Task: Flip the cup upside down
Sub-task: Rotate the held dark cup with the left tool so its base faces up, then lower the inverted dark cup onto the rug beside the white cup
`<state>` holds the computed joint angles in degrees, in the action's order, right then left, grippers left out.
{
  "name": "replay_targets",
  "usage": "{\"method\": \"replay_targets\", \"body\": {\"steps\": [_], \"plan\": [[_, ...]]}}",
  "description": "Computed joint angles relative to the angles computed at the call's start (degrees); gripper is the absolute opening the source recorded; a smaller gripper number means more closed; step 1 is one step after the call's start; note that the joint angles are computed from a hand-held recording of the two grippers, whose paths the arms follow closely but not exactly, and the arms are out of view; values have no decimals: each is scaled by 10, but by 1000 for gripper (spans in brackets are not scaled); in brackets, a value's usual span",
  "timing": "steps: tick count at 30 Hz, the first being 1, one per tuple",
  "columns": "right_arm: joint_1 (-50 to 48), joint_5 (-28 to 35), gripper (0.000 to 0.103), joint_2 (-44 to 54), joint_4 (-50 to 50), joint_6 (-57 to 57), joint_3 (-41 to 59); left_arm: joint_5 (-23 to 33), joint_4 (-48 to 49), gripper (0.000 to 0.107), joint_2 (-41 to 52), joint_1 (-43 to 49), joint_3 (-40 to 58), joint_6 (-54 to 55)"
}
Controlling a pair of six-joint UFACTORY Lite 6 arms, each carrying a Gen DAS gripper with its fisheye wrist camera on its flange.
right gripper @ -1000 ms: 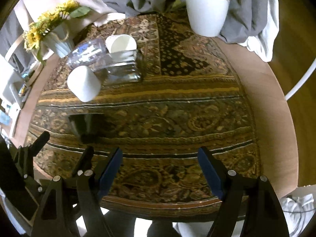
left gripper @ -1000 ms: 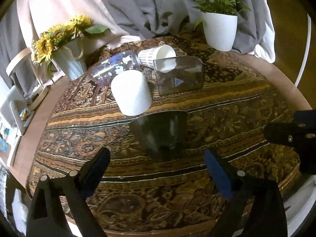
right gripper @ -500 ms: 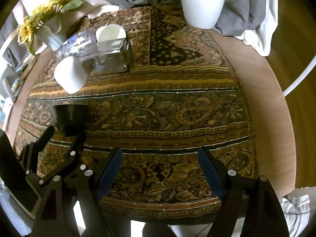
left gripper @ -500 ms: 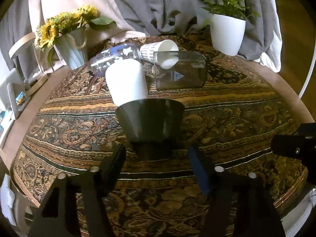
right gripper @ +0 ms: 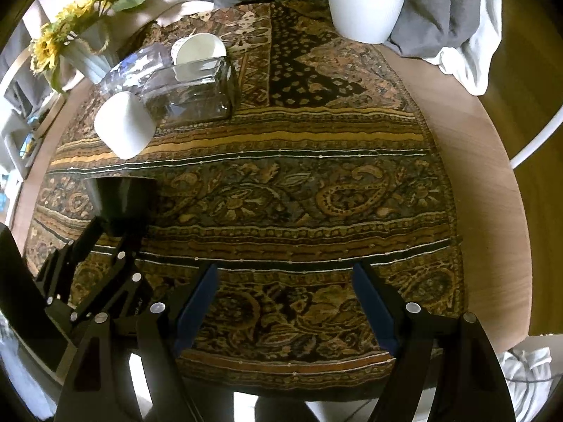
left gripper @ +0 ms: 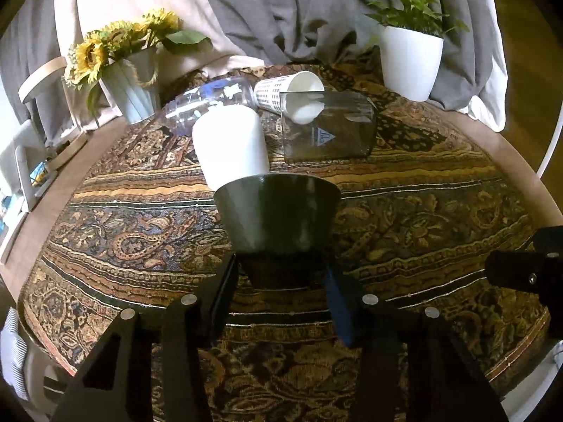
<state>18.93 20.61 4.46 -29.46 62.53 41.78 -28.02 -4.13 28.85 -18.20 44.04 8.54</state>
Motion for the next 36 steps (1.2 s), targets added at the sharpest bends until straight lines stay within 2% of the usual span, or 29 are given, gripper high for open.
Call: {"method": "replay_targets", "body": {"steps": [8, 19, 26, 31, 36], "plan": [[-3, 3, 78, -7, -6, -3, 12, 43, 41, 47, -11, 10, 14, -42], [-18, -7, 78, -11, 6, -25, 22, 66, 49, 44, -32, 5, 35, -43], [-33, -13, 78, -6, 14, -35, 30, 72, 42, 41, -25, -1, 67, -40], [-43, -18, 78, 0, 27, -55, 39, 65, 5, 34, -9, -9, 96, -3], [-48, -20, 78, 2, 33, -63, 45, 74, -6, 34, 11, -8, 128, -1]]}}
